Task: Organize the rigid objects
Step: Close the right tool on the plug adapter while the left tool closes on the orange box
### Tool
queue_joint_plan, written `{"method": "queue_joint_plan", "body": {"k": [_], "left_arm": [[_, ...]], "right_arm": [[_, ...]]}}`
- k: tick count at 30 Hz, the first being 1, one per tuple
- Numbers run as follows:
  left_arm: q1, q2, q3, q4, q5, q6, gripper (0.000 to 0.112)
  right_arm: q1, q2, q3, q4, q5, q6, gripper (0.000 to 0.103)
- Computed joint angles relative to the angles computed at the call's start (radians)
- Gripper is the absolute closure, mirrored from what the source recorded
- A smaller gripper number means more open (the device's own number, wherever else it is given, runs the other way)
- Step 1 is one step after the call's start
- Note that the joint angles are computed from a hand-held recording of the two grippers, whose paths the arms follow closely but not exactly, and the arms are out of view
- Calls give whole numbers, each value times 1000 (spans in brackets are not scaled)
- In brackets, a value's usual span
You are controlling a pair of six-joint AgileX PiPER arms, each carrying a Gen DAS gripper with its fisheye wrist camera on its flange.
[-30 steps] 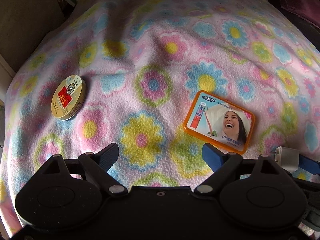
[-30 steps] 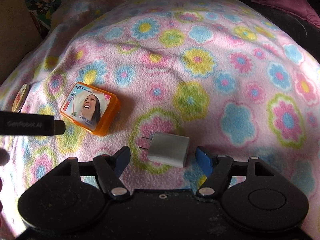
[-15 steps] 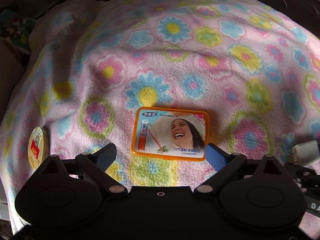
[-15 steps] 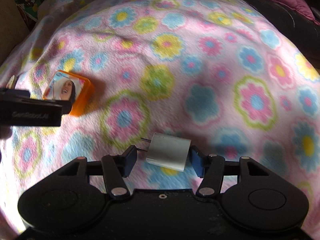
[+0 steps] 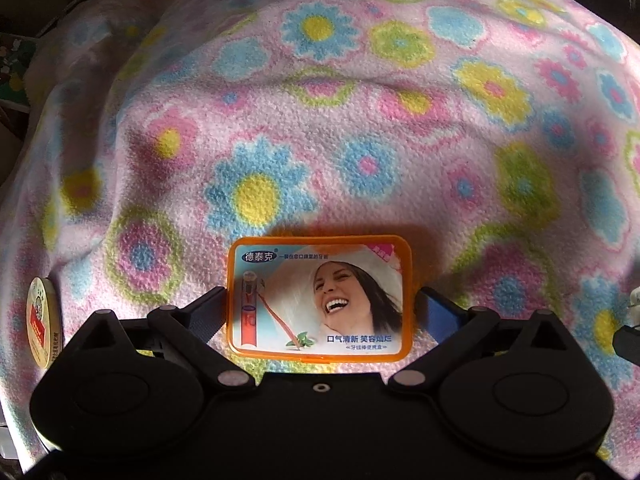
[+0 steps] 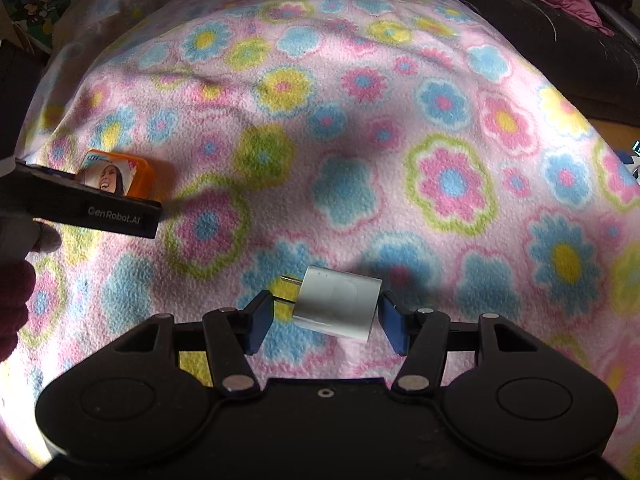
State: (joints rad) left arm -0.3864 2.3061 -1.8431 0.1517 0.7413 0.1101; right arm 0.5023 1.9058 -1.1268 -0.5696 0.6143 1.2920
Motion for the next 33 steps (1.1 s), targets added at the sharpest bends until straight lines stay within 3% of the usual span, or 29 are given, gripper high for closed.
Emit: {"method": "queue_joint_plan", "body": {"k": [3, 9, 14, 21, 33], "left_arm": [[3, 17, -30, -22, 19, 31, 15], [17, 6, -2, -71, -13, 82, 16], [41, -11, 40, -157, -50, 151, 28], [46, -34, 92, -167, -102, 122, 29], [30, -107, 169, -108, -84, -30, 29]], "right_arm": [[-29, 20, -34, 19, -18, -25, 46], [-54, 61, -75, 73, -42, -55, 46], [-36, 95, -110, 86, -49, -82, 46], [4, 109, -137, 38, -48, -64, 46], [16, 109, -144, 30, -42, -54, 46]]}}
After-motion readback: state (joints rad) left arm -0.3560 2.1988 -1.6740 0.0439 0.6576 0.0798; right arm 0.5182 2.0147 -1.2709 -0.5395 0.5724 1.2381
